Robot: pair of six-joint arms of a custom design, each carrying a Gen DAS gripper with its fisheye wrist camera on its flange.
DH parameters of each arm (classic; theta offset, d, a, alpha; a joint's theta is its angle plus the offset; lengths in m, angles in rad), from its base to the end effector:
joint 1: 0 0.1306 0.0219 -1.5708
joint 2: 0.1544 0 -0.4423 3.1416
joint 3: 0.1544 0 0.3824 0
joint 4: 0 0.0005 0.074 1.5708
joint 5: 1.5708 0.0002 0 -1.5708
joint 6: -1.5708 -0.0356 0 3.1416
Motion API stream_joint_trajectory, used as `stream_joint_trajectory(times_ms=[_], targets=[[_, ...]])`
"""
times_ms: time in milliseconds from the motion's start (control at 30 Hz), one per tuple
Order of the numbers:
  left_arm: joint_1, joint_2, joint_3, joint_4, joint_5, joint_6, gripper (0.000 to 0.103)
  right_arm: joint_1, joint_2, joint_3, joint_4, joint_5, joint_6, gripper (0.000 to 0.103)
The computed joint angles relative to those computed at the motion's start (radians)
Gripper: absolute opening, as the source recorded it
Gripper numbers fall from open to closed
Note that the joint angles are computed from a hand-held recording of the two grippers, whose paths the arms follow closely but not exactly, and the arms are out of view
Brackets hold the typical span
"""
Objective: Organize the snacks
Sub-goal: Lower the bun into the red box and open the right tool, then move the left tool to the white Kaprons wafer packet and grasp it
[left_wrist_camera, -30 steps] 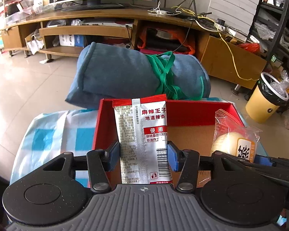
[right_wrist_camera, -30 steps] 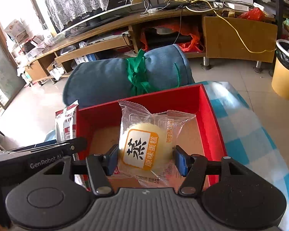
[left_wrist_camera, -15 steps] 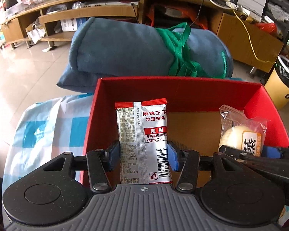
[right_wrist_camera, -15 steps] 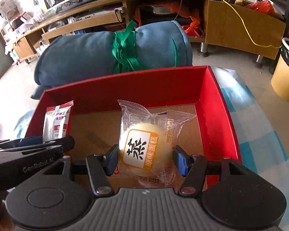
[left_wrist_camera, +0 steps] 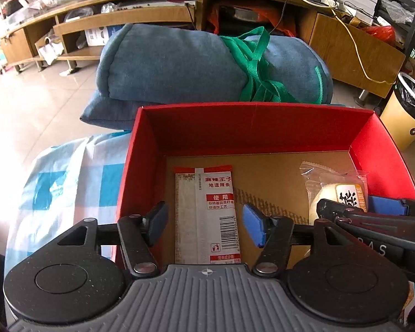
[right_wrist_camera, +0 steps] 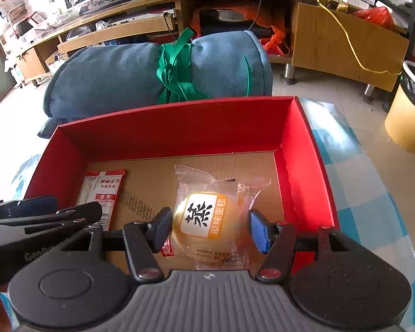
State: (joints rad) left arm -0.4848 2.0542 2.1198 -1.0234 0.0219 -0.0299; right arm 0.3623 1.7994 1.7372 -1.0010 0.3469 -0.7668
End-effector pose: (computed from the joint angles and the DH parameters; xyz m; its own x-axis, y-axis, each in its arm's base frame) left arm 0.6450 -0.3412 0.4213 -0.7091 0.4073 -0.5756 0.4985 0.8669 -0.0007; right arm 0.5851 0.2083 0.4231 -0.7125 0.4277 -0.5562 0.4383 0.8904 0.1233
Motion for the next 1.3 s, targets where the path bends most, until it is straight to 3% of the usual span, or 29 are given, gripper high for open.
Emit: stream_joint_trajectory(times_ms=[400,800,1200,1300], targets=[[0.018,-0.053,-0.043,0.049,0.035,0.012,0.076,0.022,-0.044,-0.002,0.021,0.046,-0.006,0.055],[0.069,-0.148,-0.164,0.072,0.083,0.014,0.082,0.075,-0.084,-0.014,0.014,0.055,-0.009,0.056],[0.122,-0.257,-0.363,0.035,0.100,0.034,0.084,0.149,-0.108,-0.048,0.000,0.021,-0.027,0.057],[0.128,-0.251,-0.367,-0.016,0.122,0.054,0.084,0.165,-0.105,-0.047,-0.007,0.014,-0.031,0.057]])
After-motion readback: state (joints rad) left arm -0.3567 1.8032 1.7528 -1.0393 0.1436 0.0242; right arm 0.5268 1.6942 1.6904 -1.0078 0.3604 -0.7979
